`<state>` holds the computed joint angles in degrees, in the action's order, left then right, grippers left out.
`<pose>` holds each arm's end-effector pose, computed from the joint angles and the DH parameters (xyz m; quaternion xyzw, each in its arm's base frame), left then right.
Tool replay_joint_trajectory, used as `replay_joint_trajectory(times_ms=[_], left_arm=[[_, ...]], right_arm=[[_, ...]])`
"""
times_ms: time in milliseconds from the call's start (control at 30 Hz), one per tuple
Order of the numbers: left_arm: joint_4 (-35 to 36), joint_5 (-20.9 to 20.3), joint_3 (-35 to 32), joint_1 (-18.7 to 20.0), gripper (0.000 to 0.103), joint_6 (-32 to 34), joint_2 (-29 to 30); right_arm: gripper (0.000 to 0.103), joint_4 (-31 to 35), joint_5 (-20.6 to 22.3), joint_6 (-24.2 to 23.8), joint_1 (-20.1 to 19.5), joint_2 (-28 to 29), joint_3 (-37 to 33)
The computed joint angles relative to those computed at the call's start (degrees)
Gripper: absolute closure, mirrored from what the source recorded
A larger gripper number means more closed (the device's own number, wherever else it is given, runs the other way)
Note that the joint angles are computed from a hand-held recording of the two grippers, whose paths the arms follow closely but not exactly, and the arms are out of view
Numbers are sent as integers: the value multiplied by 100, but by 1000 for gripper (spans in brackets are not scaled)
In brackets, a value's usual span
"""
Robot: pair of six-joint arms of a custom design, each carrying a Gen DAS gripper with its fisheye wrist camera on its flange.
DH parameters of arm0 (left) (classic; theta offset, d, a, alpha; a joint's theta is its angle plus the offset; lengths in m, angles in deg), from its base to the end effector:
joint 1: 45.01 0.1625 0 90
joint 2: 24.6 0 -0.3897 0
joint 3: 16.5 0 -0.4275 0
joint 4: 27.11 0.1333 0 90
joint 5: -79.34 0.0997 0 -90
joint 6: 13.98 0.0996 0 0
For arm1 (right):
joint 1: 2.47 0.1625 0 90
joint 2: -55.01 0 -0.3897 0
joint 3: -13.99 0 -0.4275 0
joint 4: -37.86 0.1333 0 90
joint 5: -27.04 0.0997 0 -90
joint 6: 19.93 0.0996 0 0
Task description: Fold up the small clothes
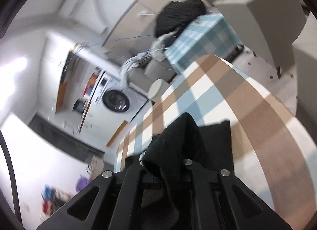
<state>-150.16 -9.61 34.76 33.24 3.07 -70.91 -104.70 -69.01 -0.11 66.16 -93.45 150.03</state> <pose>-0.0367 -0.8401 0.3665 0.2391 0.9401 -0.2421 0.0201 0.0352 -0.2471 0.5067 -0.3228 -0.7785 0.5358 0.0518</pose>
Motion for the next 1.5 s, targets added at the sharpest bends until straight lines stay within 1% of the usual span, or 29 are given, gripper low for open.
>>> replay_joint_trajectory(times_ms=[33,67,100,133,167,200,267,333,433,567,633,700,733,800,867,933,1000,1033,1100,1133,1200,1233,1300,1333,1367,1400,1433,1467,1500], left_arm=[[125,5,-279,4,97,-79,202],[321,230,-638,-17,88,-230,450],[443,395,-875,-32,71,-335,615],[507,503,-985,-37,63,-385,692],[504,577,-1018,-36,56,-398,723],[429,586,-954,-31,53,-324,695],[266,756,-687,-58,48,-42,556],[59,834,-369,-68,46,150,398],[-55,939,35,-95,46,433,190],[14,1037,404,-184,46,640,29],[88,1014,483,-214,46,694,17],[106,1144,509,-258,47,655,72],[134,1183,481,-264,50,582,118],[199,1218,356,-256,85,383,228],[309,1219,154,-231,98,211,366],[185,1076,89,-210,98,242,416],[175,1002,15,-222,99,299,438],[192,951,-55,-228,99,306,464],[280,849,-318,-244,99,249,587],[344,823,-482,-251,99,210,677],[544,804,-972,-248,100,47,964],[698,785,-1309,-235,101,-59,1164],[856,881,-1877,-217,101,-222,1521],[895,1070,-2136,-223,101,-275,1694],[1026,1309,-2412,-236,96,-340,1863],[1374,1471,-2851,-237,87,-382,2097],[1547,1454,-3050,-221,82,-365,2195],[1538,1438,-3009,-210,72,-301,2170],[1342,1471,-2729,-216,65,-143,2022]], right_arm=[[87,-6,219,-43,-238,101,-57],[78,-72,304,-36,-488,293,-125],[73,-74,255,-13,-553,384,-168],[69,-21,216,7,-676,484,-231],[68,-13,208,-5,-743,477,-235],[66,33,278,-31,-853,416,-225],[59,204,560,-193,-1083,168,-168],[59,401,353,-373,-965,62,-166],[59,701,-158,-616,-544,24,-173],[59,861,-287,-670,-220,3,-107],[59,793,-543,-668,55,222,-120],[59,758,-722,-595,175,418,-124],[61,727,-843,-532,249,522,-117],[72,718,-966,-490,287,663,-117],[92,714,-974,-488,263,752,-98],[100,599,-1109,-490,341,848,-97],[100,511,-1137,-500,395,885,-123],[100,473,-1037,-507,388,881,-147],[100,389,-712,-459,301,889,-223],[100,248,-373,-397,155,893,-256],[100,47,58,-250,-83,909,-278],[100,-84,187,-158,-178,973,-303],[100,-331,-6,56,-196,1195,-368],[100,-402,-158,151,-196,1321,-411],[98,-385,-309,250,-173,1483,-497],[94,-291,-220,269,-266,1562,-553],[81,-100,-75,259,-360,1603,-631],[70,123,84,198,-429,1589,-682],[67,114,26,138,-385,1569,-676]])
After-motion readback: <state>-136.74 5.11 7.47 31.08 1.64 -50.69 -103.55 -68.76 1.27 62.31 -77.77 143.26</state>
